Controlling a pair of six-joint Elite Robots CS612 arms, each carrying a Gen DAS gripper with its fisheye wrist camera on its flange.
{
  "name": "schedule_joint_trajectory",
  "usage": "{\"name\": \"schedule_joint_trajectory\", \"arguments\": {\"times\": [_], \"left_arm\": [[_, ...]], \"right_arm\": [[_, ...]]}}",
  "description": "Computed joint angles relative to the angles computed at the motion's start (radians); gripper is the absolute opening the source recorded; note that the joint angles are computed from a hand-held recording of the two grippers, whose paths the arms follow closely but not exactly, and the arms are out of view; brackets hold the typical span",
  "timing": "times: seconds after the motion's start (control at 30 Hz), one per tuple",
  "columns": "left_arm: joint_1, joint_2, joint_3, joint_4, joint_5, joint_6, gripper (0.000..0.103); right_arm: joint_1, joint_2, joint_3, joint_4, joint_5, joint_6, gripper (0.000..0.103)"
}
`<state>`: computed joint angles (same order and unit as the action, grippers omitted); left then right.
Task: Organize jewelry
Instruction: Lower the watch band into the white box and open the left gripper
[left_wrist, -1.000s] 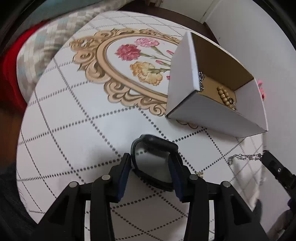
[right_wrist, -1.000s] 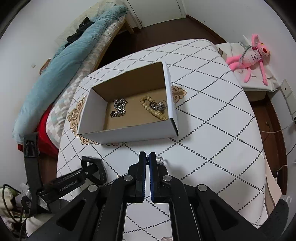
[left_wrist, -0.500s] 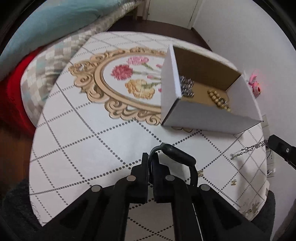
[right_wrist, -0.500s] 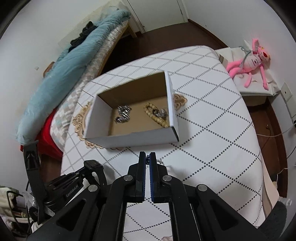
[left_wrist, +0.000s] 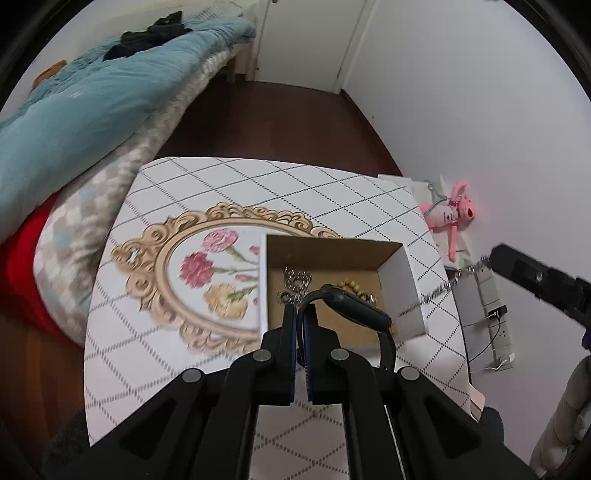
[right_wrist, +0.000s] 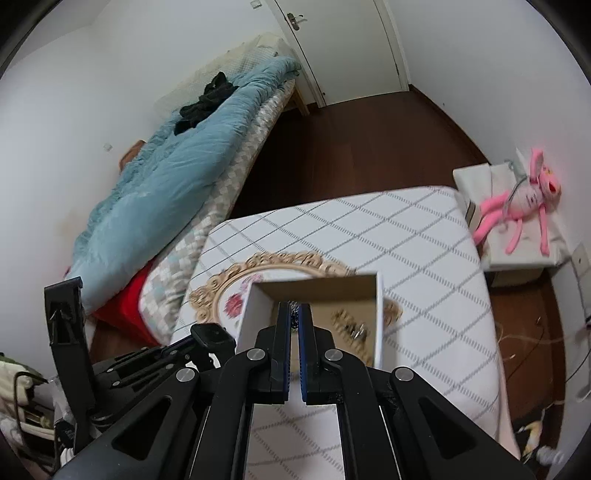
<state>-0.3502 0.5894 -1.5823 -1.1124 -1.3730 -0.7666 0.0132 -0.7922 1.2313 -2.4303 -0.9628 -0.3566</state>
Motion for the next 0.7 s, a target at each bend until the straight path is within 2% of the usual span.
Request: {"name": "schedule_joint_trajectory", "arguments": {"times": [0.3, 0.5, 0.53, 0.57, 0.6, 0.63, 0.67, 0.7], "left_arm": [[0.044, -0.035, 0.142, -0.019, -0.142, 0.046, 0.004], [0.056, -0.069, 0.216, 0.028, -0.202, 0.021, 0.019], [0.055, -0.071, 0.217, 0.028, -0.192, 0.018, 0.026], [0.053, -0.073, 0.216, 0.028, -0.177, 0.017, 0.040], [0.051, -0.075, 0.215, 0.030, -0.160, 0.015, 0.050], [0.049, -0.077, 0.214, 0.032, -0.144, 0.010, 0.069], [0.048, -0.079, 0.211, 0.032, -0.129, 0.004, 0.075], [0.046, -0.081, 0.206, 0.039, -0.104, -0.004, 0.075]], "right_arm": [[0.038, 0.123, -0.196, 0.154, -0.132, -0.039, 0.004], [0.050, 0.190, -0.301, 0.261, -0.195, -0.057, 0.004], [0.052, 0.200, -0.319, 0.288, -0.204, -0.061, 0.004], [0.051, 0.203, -0.325, 0.303, -0.206, -0.063, 0.005], [0.053, 0.211, -0.339, 0.323, -0.217, -0.068, 0.005], [0.054, 0.214, -0.346, 0.333, -0.225, -0.071, 0.006], [0.053, 0.216, -0.350, 0.338, -0.228, -0.066, 0.006], [0.052, 0.215, -0.350, 0.335, -0.232, -0.062, 0.009]]}}
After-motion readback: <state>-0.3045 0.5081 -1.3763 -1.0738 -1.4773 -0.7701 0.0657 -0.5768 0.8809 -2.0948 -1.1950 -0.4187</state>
